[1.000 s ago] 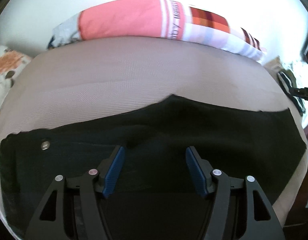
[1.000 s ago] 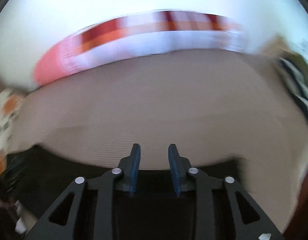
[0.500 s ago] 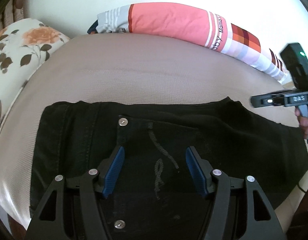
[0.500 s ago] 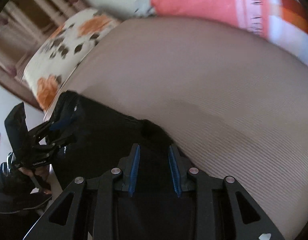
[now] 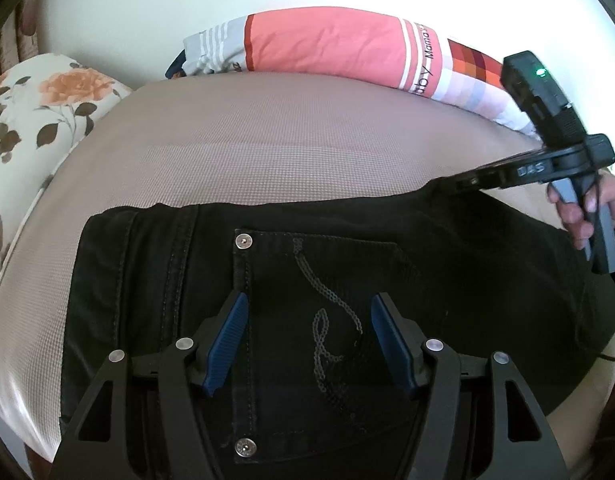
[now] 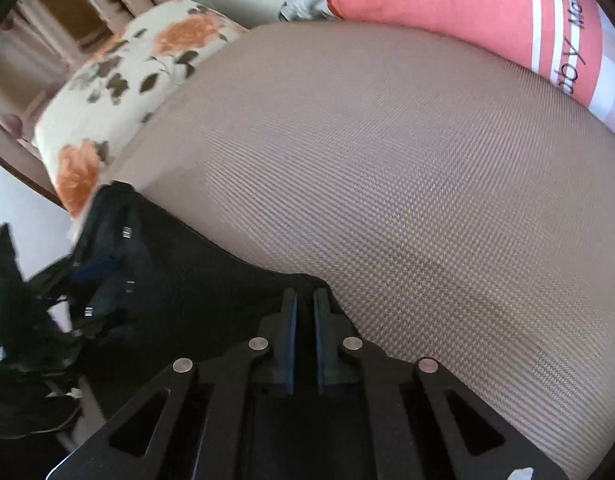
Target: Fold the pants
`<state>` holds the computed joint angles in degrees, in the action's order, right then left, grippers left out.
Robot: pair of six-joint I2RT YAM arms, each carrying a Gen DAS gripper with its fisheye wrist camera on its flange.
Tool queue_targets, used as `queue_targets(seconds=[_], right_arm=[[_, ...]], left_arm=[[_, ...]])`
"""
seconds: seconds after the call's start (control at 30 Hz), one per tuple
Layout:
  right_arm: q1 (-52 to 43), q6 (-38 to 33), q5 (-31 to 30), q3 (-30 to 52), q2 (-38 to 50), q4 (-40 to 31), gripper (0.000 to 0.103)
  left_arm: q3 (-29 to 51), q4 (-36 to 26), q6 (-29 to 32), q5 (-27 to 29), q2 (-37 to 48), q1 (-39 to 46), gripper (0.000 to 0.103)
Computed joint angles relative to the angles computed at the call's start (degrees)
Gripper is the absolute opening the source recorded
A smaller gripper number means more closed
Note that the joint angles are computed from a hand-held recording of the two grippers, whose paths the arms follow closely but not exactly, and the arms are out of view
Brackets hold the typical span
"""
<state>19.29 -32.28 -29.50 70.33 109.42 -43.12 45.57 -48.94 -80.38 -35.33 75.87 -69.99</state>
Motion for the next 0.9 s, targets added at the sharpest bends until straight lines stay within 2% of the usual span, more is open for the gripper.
queue_targets(seconds=[0.1,0.13,0.27,0.4,0.47,0.57,0.73,0.9], right_arm=[[-0.14,1.53,-0.12,-1.31,-1.03,1.51,0.012],[-0.53,2.09,-0.06,-1.31,-1.63,1.24,0.020],[-5.30,5.21,-0.93,-5.16,-10.10,2.03,0.022],[-12.68,4.95,1.98,-9.66,-18.87,1.37,0.024],[-16.89,3.62,6.20,-12.67,-22.80,1.20,0.026],[-20.69,0.93,11.80,-16.76,-26.25,1.67,0.026],[-25.74,-1.10,13.93,-21.06,-27.32,3.16,0.026],[-26.85,0.48,14.85,-23.45,-24.05,9.78,0.024]], left_arm=[[2.57,-1.87,1.52,0.56,1.75,0.32,0.066],[2.86,-1.57,2.47,0.71,1.45,0.71,0.066],[7.30,-0.14,9.26,-0.74,2.30,2.32,0.066],[11.69,7.27,20.59,1.42,6.02,6.35,0.066],[14.15,12.06,26.02,4.14,9.45,8.43,0.066],[17.88,15.71,30.93,7.28,14.91,10.35,0.066],[23.88,17.55,34.57,11.47,23.53,12.87,0.066],[27.21,16.58,35.05,12.03,28.35,14.42,0.066]])
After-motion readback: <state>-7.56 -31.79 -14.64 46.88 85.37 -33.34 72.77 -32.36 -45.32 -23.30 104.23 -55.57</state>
